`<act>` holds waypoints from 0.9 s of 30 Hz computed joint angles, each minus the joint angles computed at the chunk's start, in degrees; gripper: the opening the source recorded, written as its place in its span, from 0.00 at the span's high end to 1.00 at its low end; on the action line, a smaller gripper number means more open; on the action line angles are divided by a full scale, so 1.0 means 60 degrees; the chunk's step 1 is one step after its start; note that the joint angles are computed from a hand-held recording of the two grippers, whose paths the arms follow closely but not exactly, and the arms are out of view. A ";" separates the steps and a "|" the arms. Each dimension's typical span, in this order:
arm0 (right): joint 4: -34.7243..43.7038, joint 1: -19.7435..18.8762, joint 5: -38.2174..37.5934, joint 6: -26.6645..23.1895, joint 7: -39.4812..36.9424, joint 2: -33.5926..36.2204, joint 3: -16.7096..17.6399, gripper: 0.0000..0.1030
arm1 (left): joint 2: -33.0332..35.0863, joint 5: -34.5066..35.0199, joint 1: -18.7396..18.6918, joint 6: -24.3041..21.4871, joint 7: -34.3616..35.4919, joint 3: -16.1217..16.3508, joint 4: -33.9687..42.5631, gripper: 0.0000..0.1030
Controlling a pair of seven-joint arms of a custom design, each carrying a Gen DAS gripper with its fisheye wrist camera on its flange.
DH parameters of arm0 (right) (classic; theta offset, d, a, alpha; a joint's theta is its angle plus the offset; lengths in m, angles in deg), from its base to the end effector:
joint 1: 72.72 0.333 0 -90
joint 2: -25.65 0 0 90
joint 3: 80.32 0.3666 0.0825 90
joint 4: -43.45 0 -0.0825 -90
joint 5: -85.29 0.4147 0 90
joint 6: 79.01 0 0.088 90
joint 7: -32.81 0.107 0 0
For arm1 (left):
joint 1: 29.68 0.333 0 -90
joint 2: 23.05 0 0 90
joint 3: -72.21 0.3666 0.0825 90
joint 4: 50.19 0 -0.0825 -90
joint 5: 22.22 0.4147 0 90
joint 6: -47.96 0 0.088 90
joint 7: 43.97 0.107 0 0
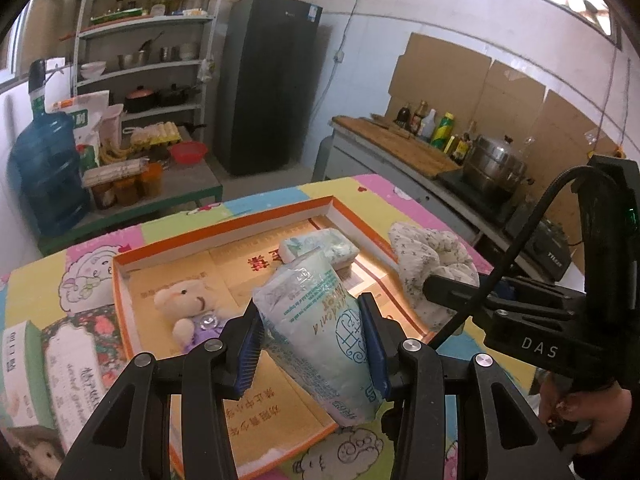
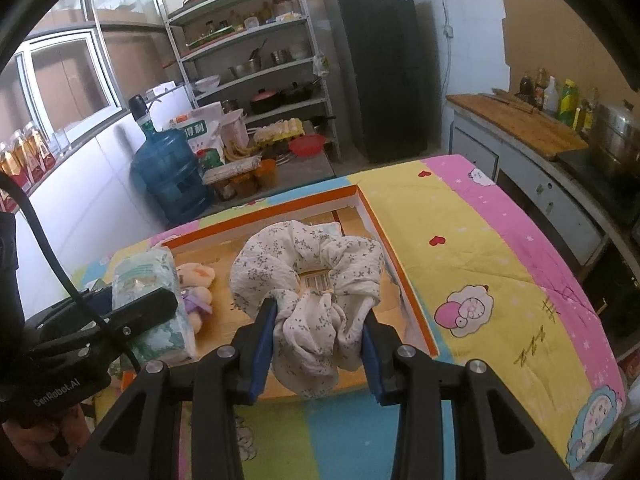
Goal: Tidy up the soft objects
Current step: 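Carry the wipes pack and scrunchie over the GOLDENLEAF box with both tools, then lower the wipes pack and scrunchie into the box and open both tools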
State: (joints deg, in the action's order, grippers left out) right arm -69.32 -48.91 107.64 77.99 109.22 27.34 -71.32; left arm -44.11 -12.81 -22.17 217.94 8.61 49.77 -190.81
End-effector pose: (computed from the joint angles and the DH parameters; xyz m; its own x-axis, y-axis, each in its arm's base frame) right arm 0.5473 0.3337 0.5785 0.5424 -0.8167 -0.1969 -0.6777 -0.2869 -0.6770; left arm 0.4672 -0.1559 0.5546 0.1031 -0.9709 0.2160 -0.6394 -0.2310 -0.7334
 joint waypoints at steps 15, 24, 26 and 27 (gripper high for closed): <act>0.1253 -0.0517 0.0297 -0.0796 -0.0871 0.1276 0.0315 0.62 | 0.1426 0.2101 0.0141 -0.0650 -0.1762 -0.0003 0.1116 0.55; 0.1628 -0.0684 0.0144 -0.1126 -0.1005 0.1675 0.0452 0.62 | 0.2008 0.2733 -0.0675 -0.0849 -0.2247 0.0804 0.1437 0.55; 0.1691 -0.0705 0.0119 -0.1195 -0.1053 0.1754 0.0479 0.62 | 0.2107 0.2804 -0.0815 -0.0904 -0.2298 0.0926 0.1500 0.55; 0.1691 -0.0718 0.0122 -0.1211 -0.1085 0.1768 0.0495 0.62 | 0.2140 0.2825 -0.0884 -0.0908 -0.2314 0.0986 0.1511 0.55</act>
